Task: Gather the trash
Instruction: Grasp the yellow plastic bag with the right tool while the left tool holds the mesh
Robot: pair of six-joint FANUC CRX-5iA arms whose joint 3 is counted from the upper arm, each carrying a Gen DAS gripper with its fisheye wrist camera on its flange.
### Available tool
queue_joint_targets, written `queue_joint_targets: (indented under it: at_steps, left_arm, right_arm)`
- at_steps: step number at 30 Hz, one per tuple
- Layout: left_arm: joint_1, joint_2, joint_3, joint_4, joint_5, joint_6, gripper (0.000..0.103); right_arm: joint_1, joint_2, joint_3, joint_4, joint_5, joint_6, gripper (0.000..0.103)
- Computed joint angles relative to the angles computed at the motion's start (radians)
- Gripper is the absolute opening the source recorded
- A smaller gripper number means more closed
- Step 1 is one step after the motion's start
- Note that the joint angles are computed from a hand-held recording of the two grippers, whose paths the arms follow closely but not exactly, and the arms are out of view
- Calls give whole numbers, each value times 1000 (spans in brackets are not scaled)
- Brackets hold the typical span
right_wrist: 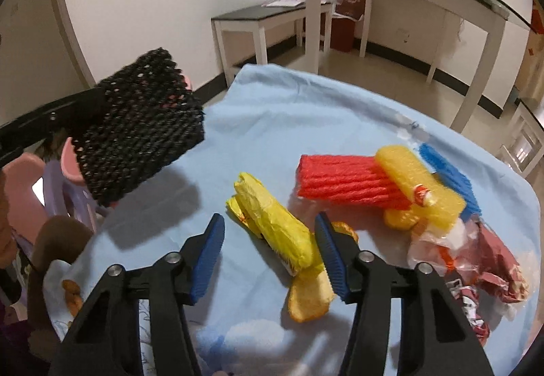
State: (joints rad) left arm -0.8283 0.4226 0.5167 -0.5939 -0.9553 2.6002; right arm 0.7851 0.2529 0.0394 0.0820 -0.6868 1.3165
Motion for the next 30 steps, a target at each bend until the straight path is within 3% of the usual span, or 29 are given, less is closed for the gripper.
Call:
queue_joint_targets:
  at_steps: [4,7,12,30]
  left_arm:
    - [-7,8,6,-3,-40,47,10]
    - [-18,17,19,-18,-76,70,10]
    - [-40,32,44,-54,-135,112,10]
    - [-84,62,103,-118,-254,190,10]
  right_arm:
    - [1,31,29,-15,-23,12,43]
    - [0,43,40,-30,-45,17,25]
    - [-4,31,32,-75,-32,25,12]
    - [25,-115,-129,-44,92,-82,9]
